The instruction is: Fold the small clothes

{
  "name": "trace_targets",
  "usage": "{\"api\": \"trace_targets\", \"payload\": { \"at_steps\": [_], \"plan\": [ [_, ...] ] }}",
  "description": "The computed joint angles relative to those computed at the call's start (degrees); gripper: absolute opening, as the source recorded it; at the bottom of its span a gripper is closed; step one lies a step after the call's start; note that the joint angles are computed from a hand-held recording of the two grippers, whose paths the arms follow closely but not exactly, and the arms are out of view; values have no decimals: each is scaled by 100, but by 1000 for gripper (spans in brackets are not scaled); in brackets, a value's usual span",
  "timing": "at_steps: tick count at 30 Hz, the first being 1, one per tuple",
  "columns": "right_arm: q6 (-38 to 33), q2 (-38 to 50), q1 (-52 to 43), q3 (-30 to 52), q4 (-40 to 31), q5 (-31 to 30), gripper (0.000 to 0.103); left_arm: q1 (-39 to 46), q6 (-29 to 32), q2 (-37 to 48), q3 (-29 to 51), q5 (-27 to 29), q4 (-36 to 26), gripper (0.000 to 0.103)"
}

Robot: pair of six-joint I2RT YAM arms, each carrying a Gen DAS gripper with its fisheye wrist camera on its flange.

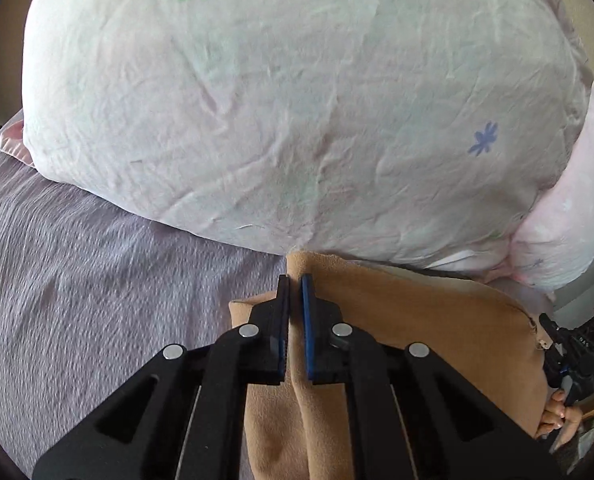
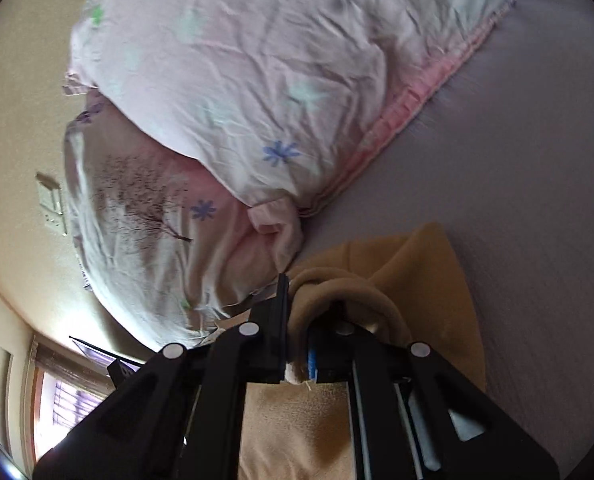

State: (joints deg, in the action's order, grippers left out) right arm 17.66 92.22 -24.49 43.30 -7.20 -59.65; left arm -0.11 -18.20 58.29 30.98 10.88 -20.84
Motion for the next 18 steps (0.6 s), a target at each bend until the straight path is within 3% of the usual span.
{"api": "trace_targets", "payload": {
  "at_steps": [2, 3, 5, 7, 9, 10, 11, 14, 16, 17, 18],
  "plan": [
    [91, 180, 39, 157, -111, 2, 22, -28, -4, 142, -21, -91, 133, 6],
    [176, 207, 43, 194, -59, 10, 35, 89, -30, 155, -20, 69, 147, 6],
    [303, 115, 46, 234, 62, 99, 48, 535, -62, 101, 8, 661, 51, 6],
    [498, -334, -51, 38, 434, 231, 69, 1275, -11, -281, 2, 1227, -284, 11],
    [547, -784, -249, -222, 736, -121, 74, 2127, 173, -605, 12, 2018, -610, 35],
    [287, -913, -316, -176, 436, -366, 75, 2534, 344, -763, 35, 2375, -883, 56],
    [-218, -1006, -334, -47, -174, -538, 75, 2868, 561, -927, 61, 2642, -1220, 65],
    [-1901, -969, -230, 431, -2251, -505, 82, 3717, 1911, -1033, 172, 3517, -2607, 65],
    [-2145, -788, -71, 511, -2613, 61, 91, 3997, 2727, -1032, 126, 3684, -3353, 65],
    [-2060, -649, 99, 542, -2614, 701, 89, 4074, 3116, -1029, 68, 3685, -3652, 65],
    [-2041, -530, 44, 493, -2446, 606, 87, 4126, 3382, -1085, -10, 3643, -3904, 65]
  ]
}}
